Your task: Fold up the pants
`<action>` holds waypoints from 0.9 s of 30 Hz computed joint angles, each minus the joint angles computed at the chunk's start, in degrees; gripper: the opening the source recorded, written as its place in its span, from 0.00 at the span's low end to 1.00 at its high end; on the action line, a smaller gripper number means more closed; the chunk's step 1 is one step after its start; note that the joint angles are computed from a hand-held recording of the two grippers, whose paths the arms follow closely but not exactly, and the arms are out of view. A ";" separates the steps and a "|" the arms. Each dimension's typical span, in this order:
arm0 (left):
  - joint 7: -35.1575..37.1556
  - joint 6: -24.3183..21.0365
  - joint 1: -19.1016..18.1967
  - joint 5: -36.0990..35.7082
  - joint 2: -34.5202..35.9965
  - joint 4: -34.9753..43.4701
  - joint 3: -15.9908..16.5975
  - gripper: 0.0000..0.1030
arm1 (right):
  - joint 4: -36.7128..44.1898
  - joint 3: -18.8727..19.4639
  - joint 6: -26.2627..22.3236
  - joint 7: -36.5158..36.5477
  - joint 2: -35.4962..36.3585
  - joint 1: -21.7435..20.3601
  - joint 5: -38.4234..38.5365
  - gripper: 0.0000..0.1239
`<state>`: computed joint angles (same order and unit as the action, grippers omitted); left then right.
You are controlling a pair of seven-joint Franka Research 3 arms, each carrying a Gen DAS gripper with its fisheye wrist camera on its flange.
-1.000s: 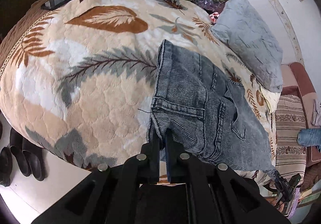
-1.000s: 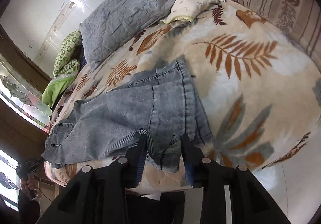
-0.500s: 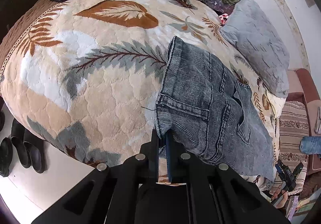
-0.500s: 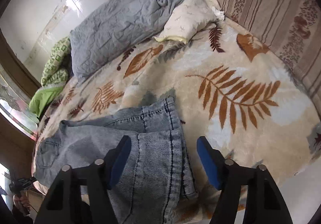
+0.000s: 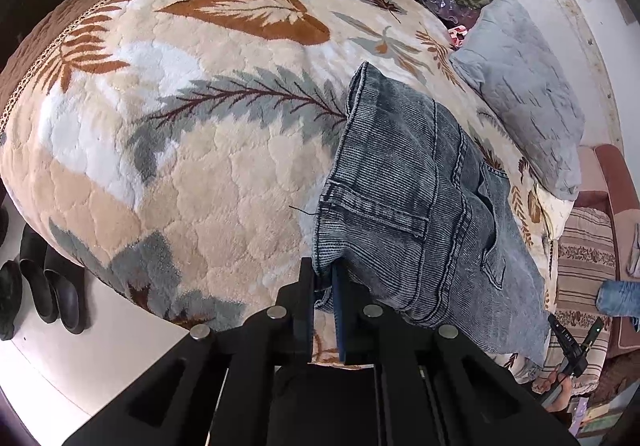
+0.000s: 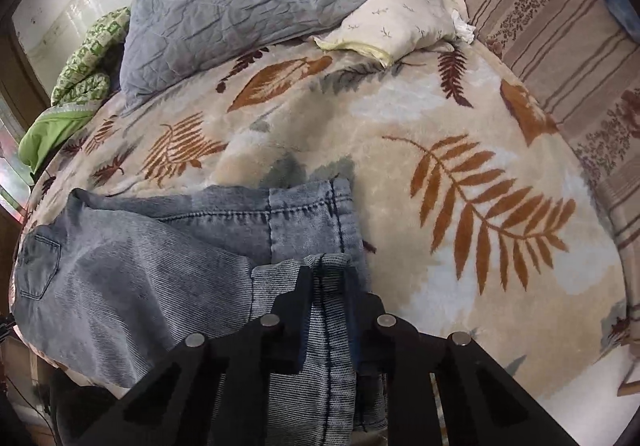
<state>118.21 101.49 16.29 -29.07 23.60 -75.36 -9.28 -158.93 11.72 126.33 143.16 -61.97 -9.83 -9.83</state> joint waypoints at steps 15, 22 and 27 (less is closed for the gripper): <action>-1.15 2.86 0.67 2.48 -1.80 -3.81 1.86 0.09 | 1.41 0.07 5.37 3.01 4.79 -6.65 -4.96 0.13; 2.42 3.41 1.76 0.92 -4.59 -6.22 1.69 0.09 | 0.31 2.75 7.24 8.52 9.66 -8.19 -8.26 0.13; 8.60 5.52 1.09 -2.63 -8.96 -9.45 1.53 0.09 | 4.53 2.31 1.38 10.87 11.90 -7.16 -9.21 0.13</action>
